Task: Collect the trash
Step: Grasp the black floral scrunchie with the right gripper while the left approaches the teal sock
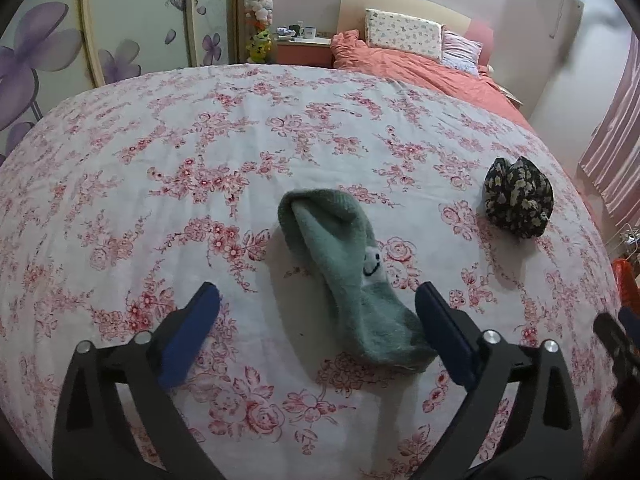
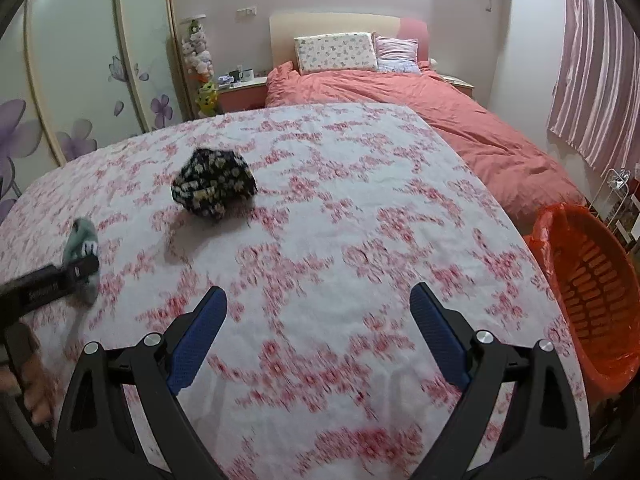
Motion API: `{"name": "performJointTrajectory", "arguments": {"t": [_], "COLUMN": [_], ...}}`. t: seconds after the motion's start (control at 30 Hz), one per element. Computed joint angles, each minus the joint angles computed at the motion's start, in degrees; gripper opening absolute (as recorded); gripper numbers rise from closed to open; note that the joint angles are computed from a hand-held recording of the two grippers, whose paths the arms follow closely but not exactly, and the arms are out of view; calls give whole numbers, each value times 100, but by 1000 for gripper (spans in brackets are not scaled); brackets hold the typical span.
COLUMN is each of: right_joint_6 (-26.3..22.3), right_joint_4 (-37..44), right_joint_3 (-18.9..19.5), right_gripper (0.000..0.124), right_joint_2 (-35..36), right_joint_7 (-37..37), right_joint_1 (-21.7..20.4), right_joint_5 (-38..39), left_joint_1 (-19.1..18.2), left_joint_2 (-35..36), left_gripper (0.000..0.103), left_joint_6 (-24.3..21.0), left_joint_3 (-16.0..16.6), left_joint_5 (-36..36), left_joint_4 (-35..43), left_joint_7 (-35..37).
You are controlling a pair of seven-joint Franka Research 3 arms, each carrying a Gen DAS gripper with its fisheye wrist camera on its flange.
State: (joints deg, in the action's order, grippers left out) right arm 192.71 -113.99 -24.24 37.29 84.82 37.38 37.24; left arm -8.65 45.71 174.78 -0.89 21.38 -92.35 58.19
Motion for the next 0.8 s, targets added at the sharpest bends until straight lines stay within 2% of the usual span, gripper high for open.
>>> {"name": "performJointTrajectory", "arguments": {"t": [0.1, 0.23, 0.4, 0.47, 0.63, 0.7, 0.73, 0.77, 0.8], "right_joint_6": [-77, -362, -898, -1121, -1811, -2071, -2160, -2139, -1951], "right_joint_4": [311, 859, 1886, 2176, 2963, 3131, 3122, 3034, 2818], "right_joint_3": [53, 488, 916, 901, 560, 598, 638, 721, 813], "right_gripper": [91, 78, 77, 77, 76, 55, 34, 24, 21], "right_joint_2": [115, 238, 686, 846, 1384, 1481, 1464, 1412, 1297], "right_joint_7": [68, 233, 600, 759, 1283, 1336, 1354, 1350, 1341], "right_joint_1": [-109, -651, -1142, -1157, -999, -1080, -1128, -1202, -1269], "right_joint_5": [-25, -363, -820, -996, -1516, -1730, -1813, -1866, -1894], "left_joint_1": [51, 131, 28, 24, 9, 12, 13, 16, 18], "left_joint_2": [0, -6, -1, 2, 14, 18, 18, 19, 19], "left_gripper": [98, 98, 98, 98, 98, 98, 98, 98, 98], "left_joint_6": [12, 102, 31, 22, -10, -19, -19, -21, -17], "left_joint_3": [-58, -132, -26, -23, -8, -10, -11, -15, -16], "left_joint_5": [-21, -86, -76, -73, -63, -57, -55, -54, -53], "left_joint_4": [-3, -44, -15, -7, 21, 29, 29, 33, 30], "left_joint_7": [47, 90, 62, 58, 47, 47, 46, 48, 46]}}
